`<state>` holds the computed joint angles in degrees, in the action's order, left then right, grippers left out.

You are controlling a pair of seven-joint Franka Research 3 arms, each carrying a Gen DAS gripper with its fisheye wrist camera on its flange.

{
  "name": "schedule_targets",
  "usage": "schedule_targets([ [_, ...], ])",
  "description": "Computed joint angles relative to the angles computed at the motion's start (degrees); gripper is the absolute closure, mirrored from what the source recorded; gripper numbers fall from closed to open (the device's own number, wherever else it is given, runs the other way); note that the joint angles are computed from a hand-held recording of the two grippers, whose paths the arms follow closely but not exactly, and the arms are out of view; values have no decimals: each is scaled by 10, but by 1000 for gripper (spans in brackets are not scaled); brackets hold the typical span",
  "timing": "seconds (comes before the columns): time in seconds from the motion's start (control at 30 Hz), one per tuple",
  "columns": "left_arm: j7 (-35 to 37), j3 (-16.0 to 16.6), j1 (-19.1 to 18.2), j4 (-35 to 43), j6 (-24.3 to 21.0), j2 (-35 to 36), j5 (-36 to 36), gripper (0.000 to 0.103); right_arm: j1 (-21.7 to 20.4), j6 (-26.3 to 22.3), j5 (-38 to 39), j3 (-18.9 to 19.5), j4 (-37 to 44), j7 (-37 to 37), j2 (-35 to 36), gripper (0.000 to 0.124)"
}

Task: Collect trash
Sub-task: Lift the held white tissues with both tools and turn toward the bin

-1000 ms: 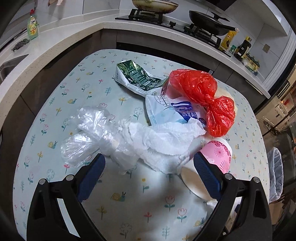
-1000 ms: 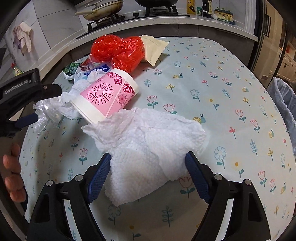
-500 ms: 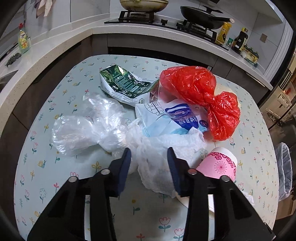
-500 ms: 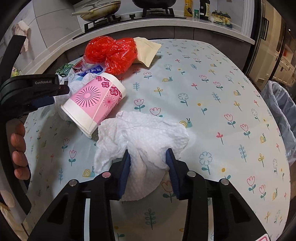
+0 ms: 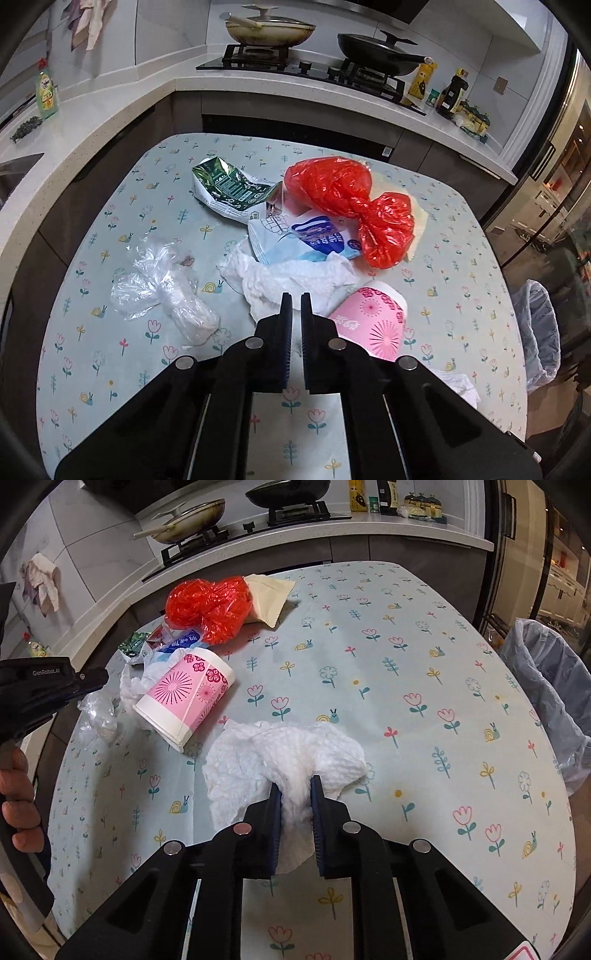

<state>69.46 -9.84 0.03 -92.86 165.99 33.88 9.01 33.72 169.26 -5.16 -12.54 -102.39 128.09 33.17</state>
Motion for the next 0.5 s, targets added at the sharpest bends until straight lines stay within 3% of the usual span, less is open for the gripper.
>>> schedule_targets([
  [0.17, 10, -22, 13, -66, 43, -56, -7, 99, 25, 40, -13, -39, -61, 24, -45, 110],
  [0.33, 58, -85, 58, -109, 63, -94, -58, 99, 72, 86, -28, -100, -121, 55, -87, 110],
  [0.5, 71, -86, 50, -148, 85, -132, -75, 98, 124, 122, -18, -162, -173, 62, -117, 110],
])
